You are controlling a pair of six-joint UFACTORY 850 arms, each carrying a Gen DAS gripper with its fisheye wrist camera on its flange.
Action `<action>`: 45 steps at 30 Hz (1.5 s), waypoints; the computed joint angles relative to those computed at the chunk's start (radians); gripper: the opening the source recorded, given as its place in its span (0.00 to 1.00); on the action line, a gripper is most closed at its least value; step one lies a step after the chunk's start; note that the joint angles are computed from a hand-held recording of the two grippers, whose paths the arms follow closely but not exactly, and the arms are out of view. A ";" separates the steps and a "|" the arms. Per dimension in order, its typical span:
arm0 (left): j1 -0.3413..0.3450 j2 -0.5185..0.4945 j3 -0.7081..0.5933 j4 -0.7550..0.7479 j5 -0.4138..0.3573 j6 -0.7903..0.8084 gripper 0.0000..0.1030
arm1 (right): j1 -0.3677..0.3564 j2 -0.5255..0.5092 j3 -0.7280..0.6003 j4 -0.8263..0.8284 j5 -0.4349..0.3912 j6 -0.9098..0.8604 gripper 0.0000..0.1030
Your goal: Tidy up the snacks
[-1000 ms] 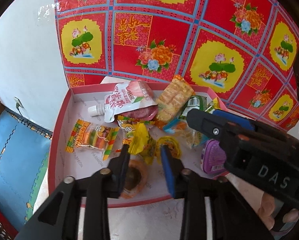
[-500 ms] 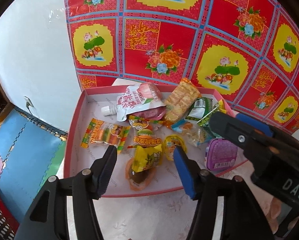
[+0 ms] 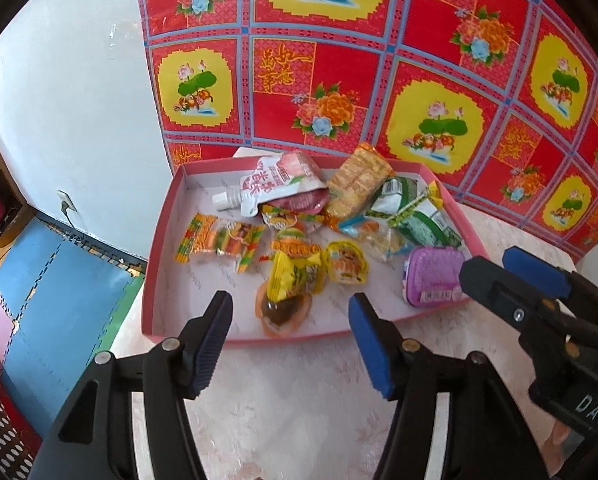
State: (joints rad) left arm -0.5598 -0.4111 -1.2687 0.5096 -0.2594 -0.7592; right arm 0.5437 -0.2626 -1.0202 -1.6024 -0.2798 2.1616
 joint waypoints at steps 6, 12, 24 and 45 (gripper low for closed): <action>-0.013 0.028 0.046 0.029 0.007 -0.027 0.62 | 0.025 0.006 0.025 0.149 -0.053 -0.118 0.73; -0.022 0.032 0.077 0.035 -0.002 -0.031 0.62 | 0.052 -0.006 0.042 0.243 -0.111 -0.165 0.74; -0.036 0.001 0.083 0.090 -0.027 -0.087 0.62 | 0.065 -0.056 0.026 0.350 -0.178 -0.212 0.74; -0.045 0.013 0.113 0.312 0.000 -0.324 0.64 | 0.085 -0.094 0.004 0.398 -0.247 -0.220 0.74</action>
State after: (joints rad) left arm -0.6048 -0.3981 -1.1554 0.8217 -0.2595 -1.0834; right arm 0.6287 -0.3570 -1.0163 -1.2041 -0.5273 1.9420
